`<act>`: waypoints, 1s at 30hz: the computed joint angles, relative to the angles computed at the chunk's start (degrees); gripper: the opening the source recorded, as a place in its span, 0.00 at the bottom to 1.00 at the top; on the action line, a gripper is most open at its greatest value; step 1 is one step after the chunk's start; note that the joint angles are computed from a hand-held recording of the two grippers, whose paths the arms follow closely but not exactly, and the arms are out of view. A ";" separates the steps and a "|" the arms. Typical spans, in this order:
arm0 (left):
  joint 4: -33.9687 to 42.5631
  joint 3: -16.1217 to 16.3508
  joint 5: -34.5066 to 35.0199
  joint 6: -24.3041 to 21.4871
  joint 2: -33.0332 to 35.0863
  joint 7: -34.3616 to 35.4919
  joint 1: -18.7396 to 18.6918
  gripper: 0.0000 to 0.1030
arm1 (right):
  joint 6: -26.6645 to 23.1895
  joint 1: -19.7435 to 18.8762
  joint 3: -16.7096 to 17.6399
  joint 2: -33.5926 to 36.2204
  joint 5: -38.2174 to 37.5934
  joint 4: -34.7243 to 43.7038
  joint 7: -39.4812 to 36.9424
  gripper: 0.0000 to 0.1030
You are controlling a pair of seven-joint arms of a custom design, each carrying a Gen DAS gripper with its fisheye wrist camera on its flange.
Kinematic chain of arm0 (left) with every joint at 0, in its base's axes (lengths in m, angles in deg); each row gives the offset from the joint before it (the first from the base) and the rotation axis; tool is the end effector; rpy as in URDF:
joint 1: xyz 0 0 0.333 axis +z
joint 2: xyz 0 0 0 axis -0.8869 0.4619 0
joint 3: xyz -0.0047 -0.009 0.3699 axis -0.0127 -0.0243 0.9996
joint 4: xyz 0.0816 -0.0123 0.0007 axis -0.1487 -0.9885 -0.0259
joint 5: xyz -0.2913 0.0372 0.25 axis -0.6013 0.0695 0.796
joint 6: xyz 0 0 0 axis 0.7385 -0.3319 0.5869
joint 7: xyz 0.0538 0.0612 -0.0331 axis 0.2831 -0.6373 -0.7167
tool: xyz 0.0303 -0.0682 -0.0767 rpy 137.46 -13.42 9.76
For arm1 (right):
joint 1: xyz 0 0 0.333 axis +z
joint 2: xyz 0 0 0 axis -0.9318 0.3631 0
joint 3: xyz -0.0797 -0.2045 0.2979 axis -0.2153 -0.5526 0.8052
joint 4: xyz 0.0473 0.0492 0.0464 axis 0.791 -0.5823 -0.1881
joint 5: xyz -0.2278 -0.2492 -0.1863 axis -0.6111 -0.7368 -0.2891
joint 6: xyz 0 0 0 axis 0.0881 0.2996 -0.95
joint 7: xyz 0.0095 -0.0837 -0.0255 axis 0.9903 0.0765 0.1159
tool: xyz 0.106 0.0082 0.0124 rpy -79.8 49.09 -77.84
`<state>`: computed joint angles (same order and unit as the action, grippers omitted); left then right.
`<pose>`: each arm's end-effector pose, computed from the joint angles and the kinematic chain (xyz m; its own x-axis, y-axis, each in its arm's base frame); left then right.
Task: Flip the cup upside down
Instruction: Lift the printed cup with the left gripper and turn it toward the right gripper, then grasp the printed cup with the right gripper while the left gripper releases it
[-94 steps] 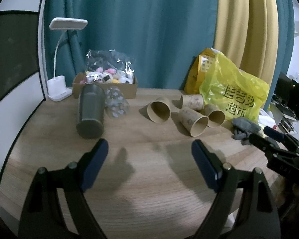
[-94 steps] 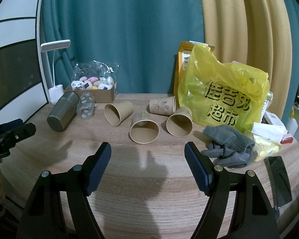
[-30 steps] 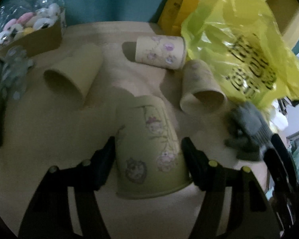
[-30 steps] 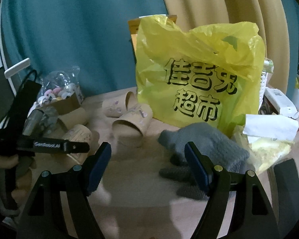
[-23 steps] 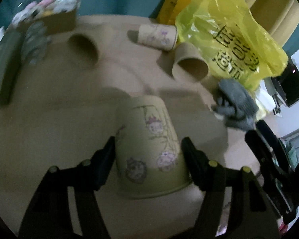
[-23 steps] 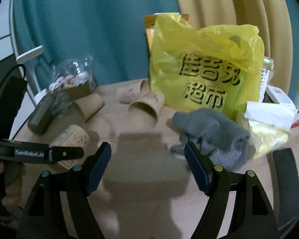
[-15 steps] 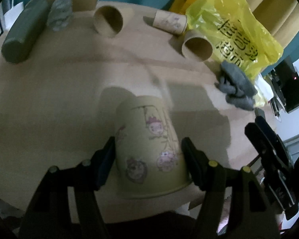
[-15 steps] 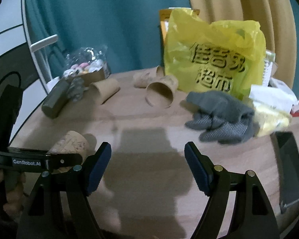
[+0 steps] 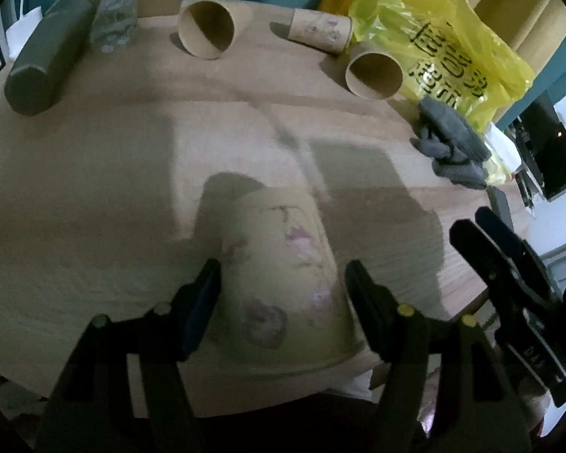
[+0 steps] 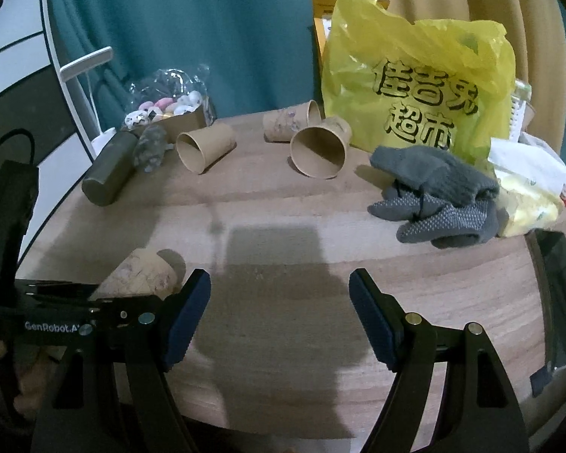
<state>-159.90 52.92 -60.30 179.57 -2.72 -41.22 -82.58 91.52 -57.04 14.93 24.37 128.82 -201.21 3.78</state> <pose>0.4268 -0.3422 0.5308 0.4165 -0.8658 0.2773 -0.7951 -0.4948 -0.3506 0.4922 0.0732 0.5465 0.6119 -0.7560 -0.2324 -0.7040 -0.3867 -0.5957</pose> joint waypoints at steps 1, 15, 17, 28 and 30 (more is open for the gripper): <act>-0.17 0.08 -0.14 0.16 -0.11 0.19 0.02 0.69 | -0.02 0.02 0.00 0.06 0.04 0.07 -0.07 0.77; -8.60 -1.62 2.19 2.47 -11.02 -4.26 3.01 0.78 | -11.13 1.04 1.50 3.39 -1.05 6.47 2.98 0.77; -11.03 -2.16 2.43 2.44 -14.20 -5.58 4.07 0.78 | -15.35 1.27 2.15 4.91 -1.39 8.82 4.11 0.77; -22.46 -3.03 -0.24 2.74 -26.47 -6.25 8.06 0.78 | -28.63 3.60 7.47 13.37 -15.29 20.13 18.31 0.77; -24.45 -2.59 -1.05 3.87 -27.91 -5.27 8.45 0.78 | -29.42 4.20 8.01 13.56 -16.48 20.49 20.33 0.76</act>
<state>-184.36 50.34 -61.35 183.44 -30.63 -46.50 -74.14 62.10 -52.84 22.94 37.93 112.34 -180.71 24.11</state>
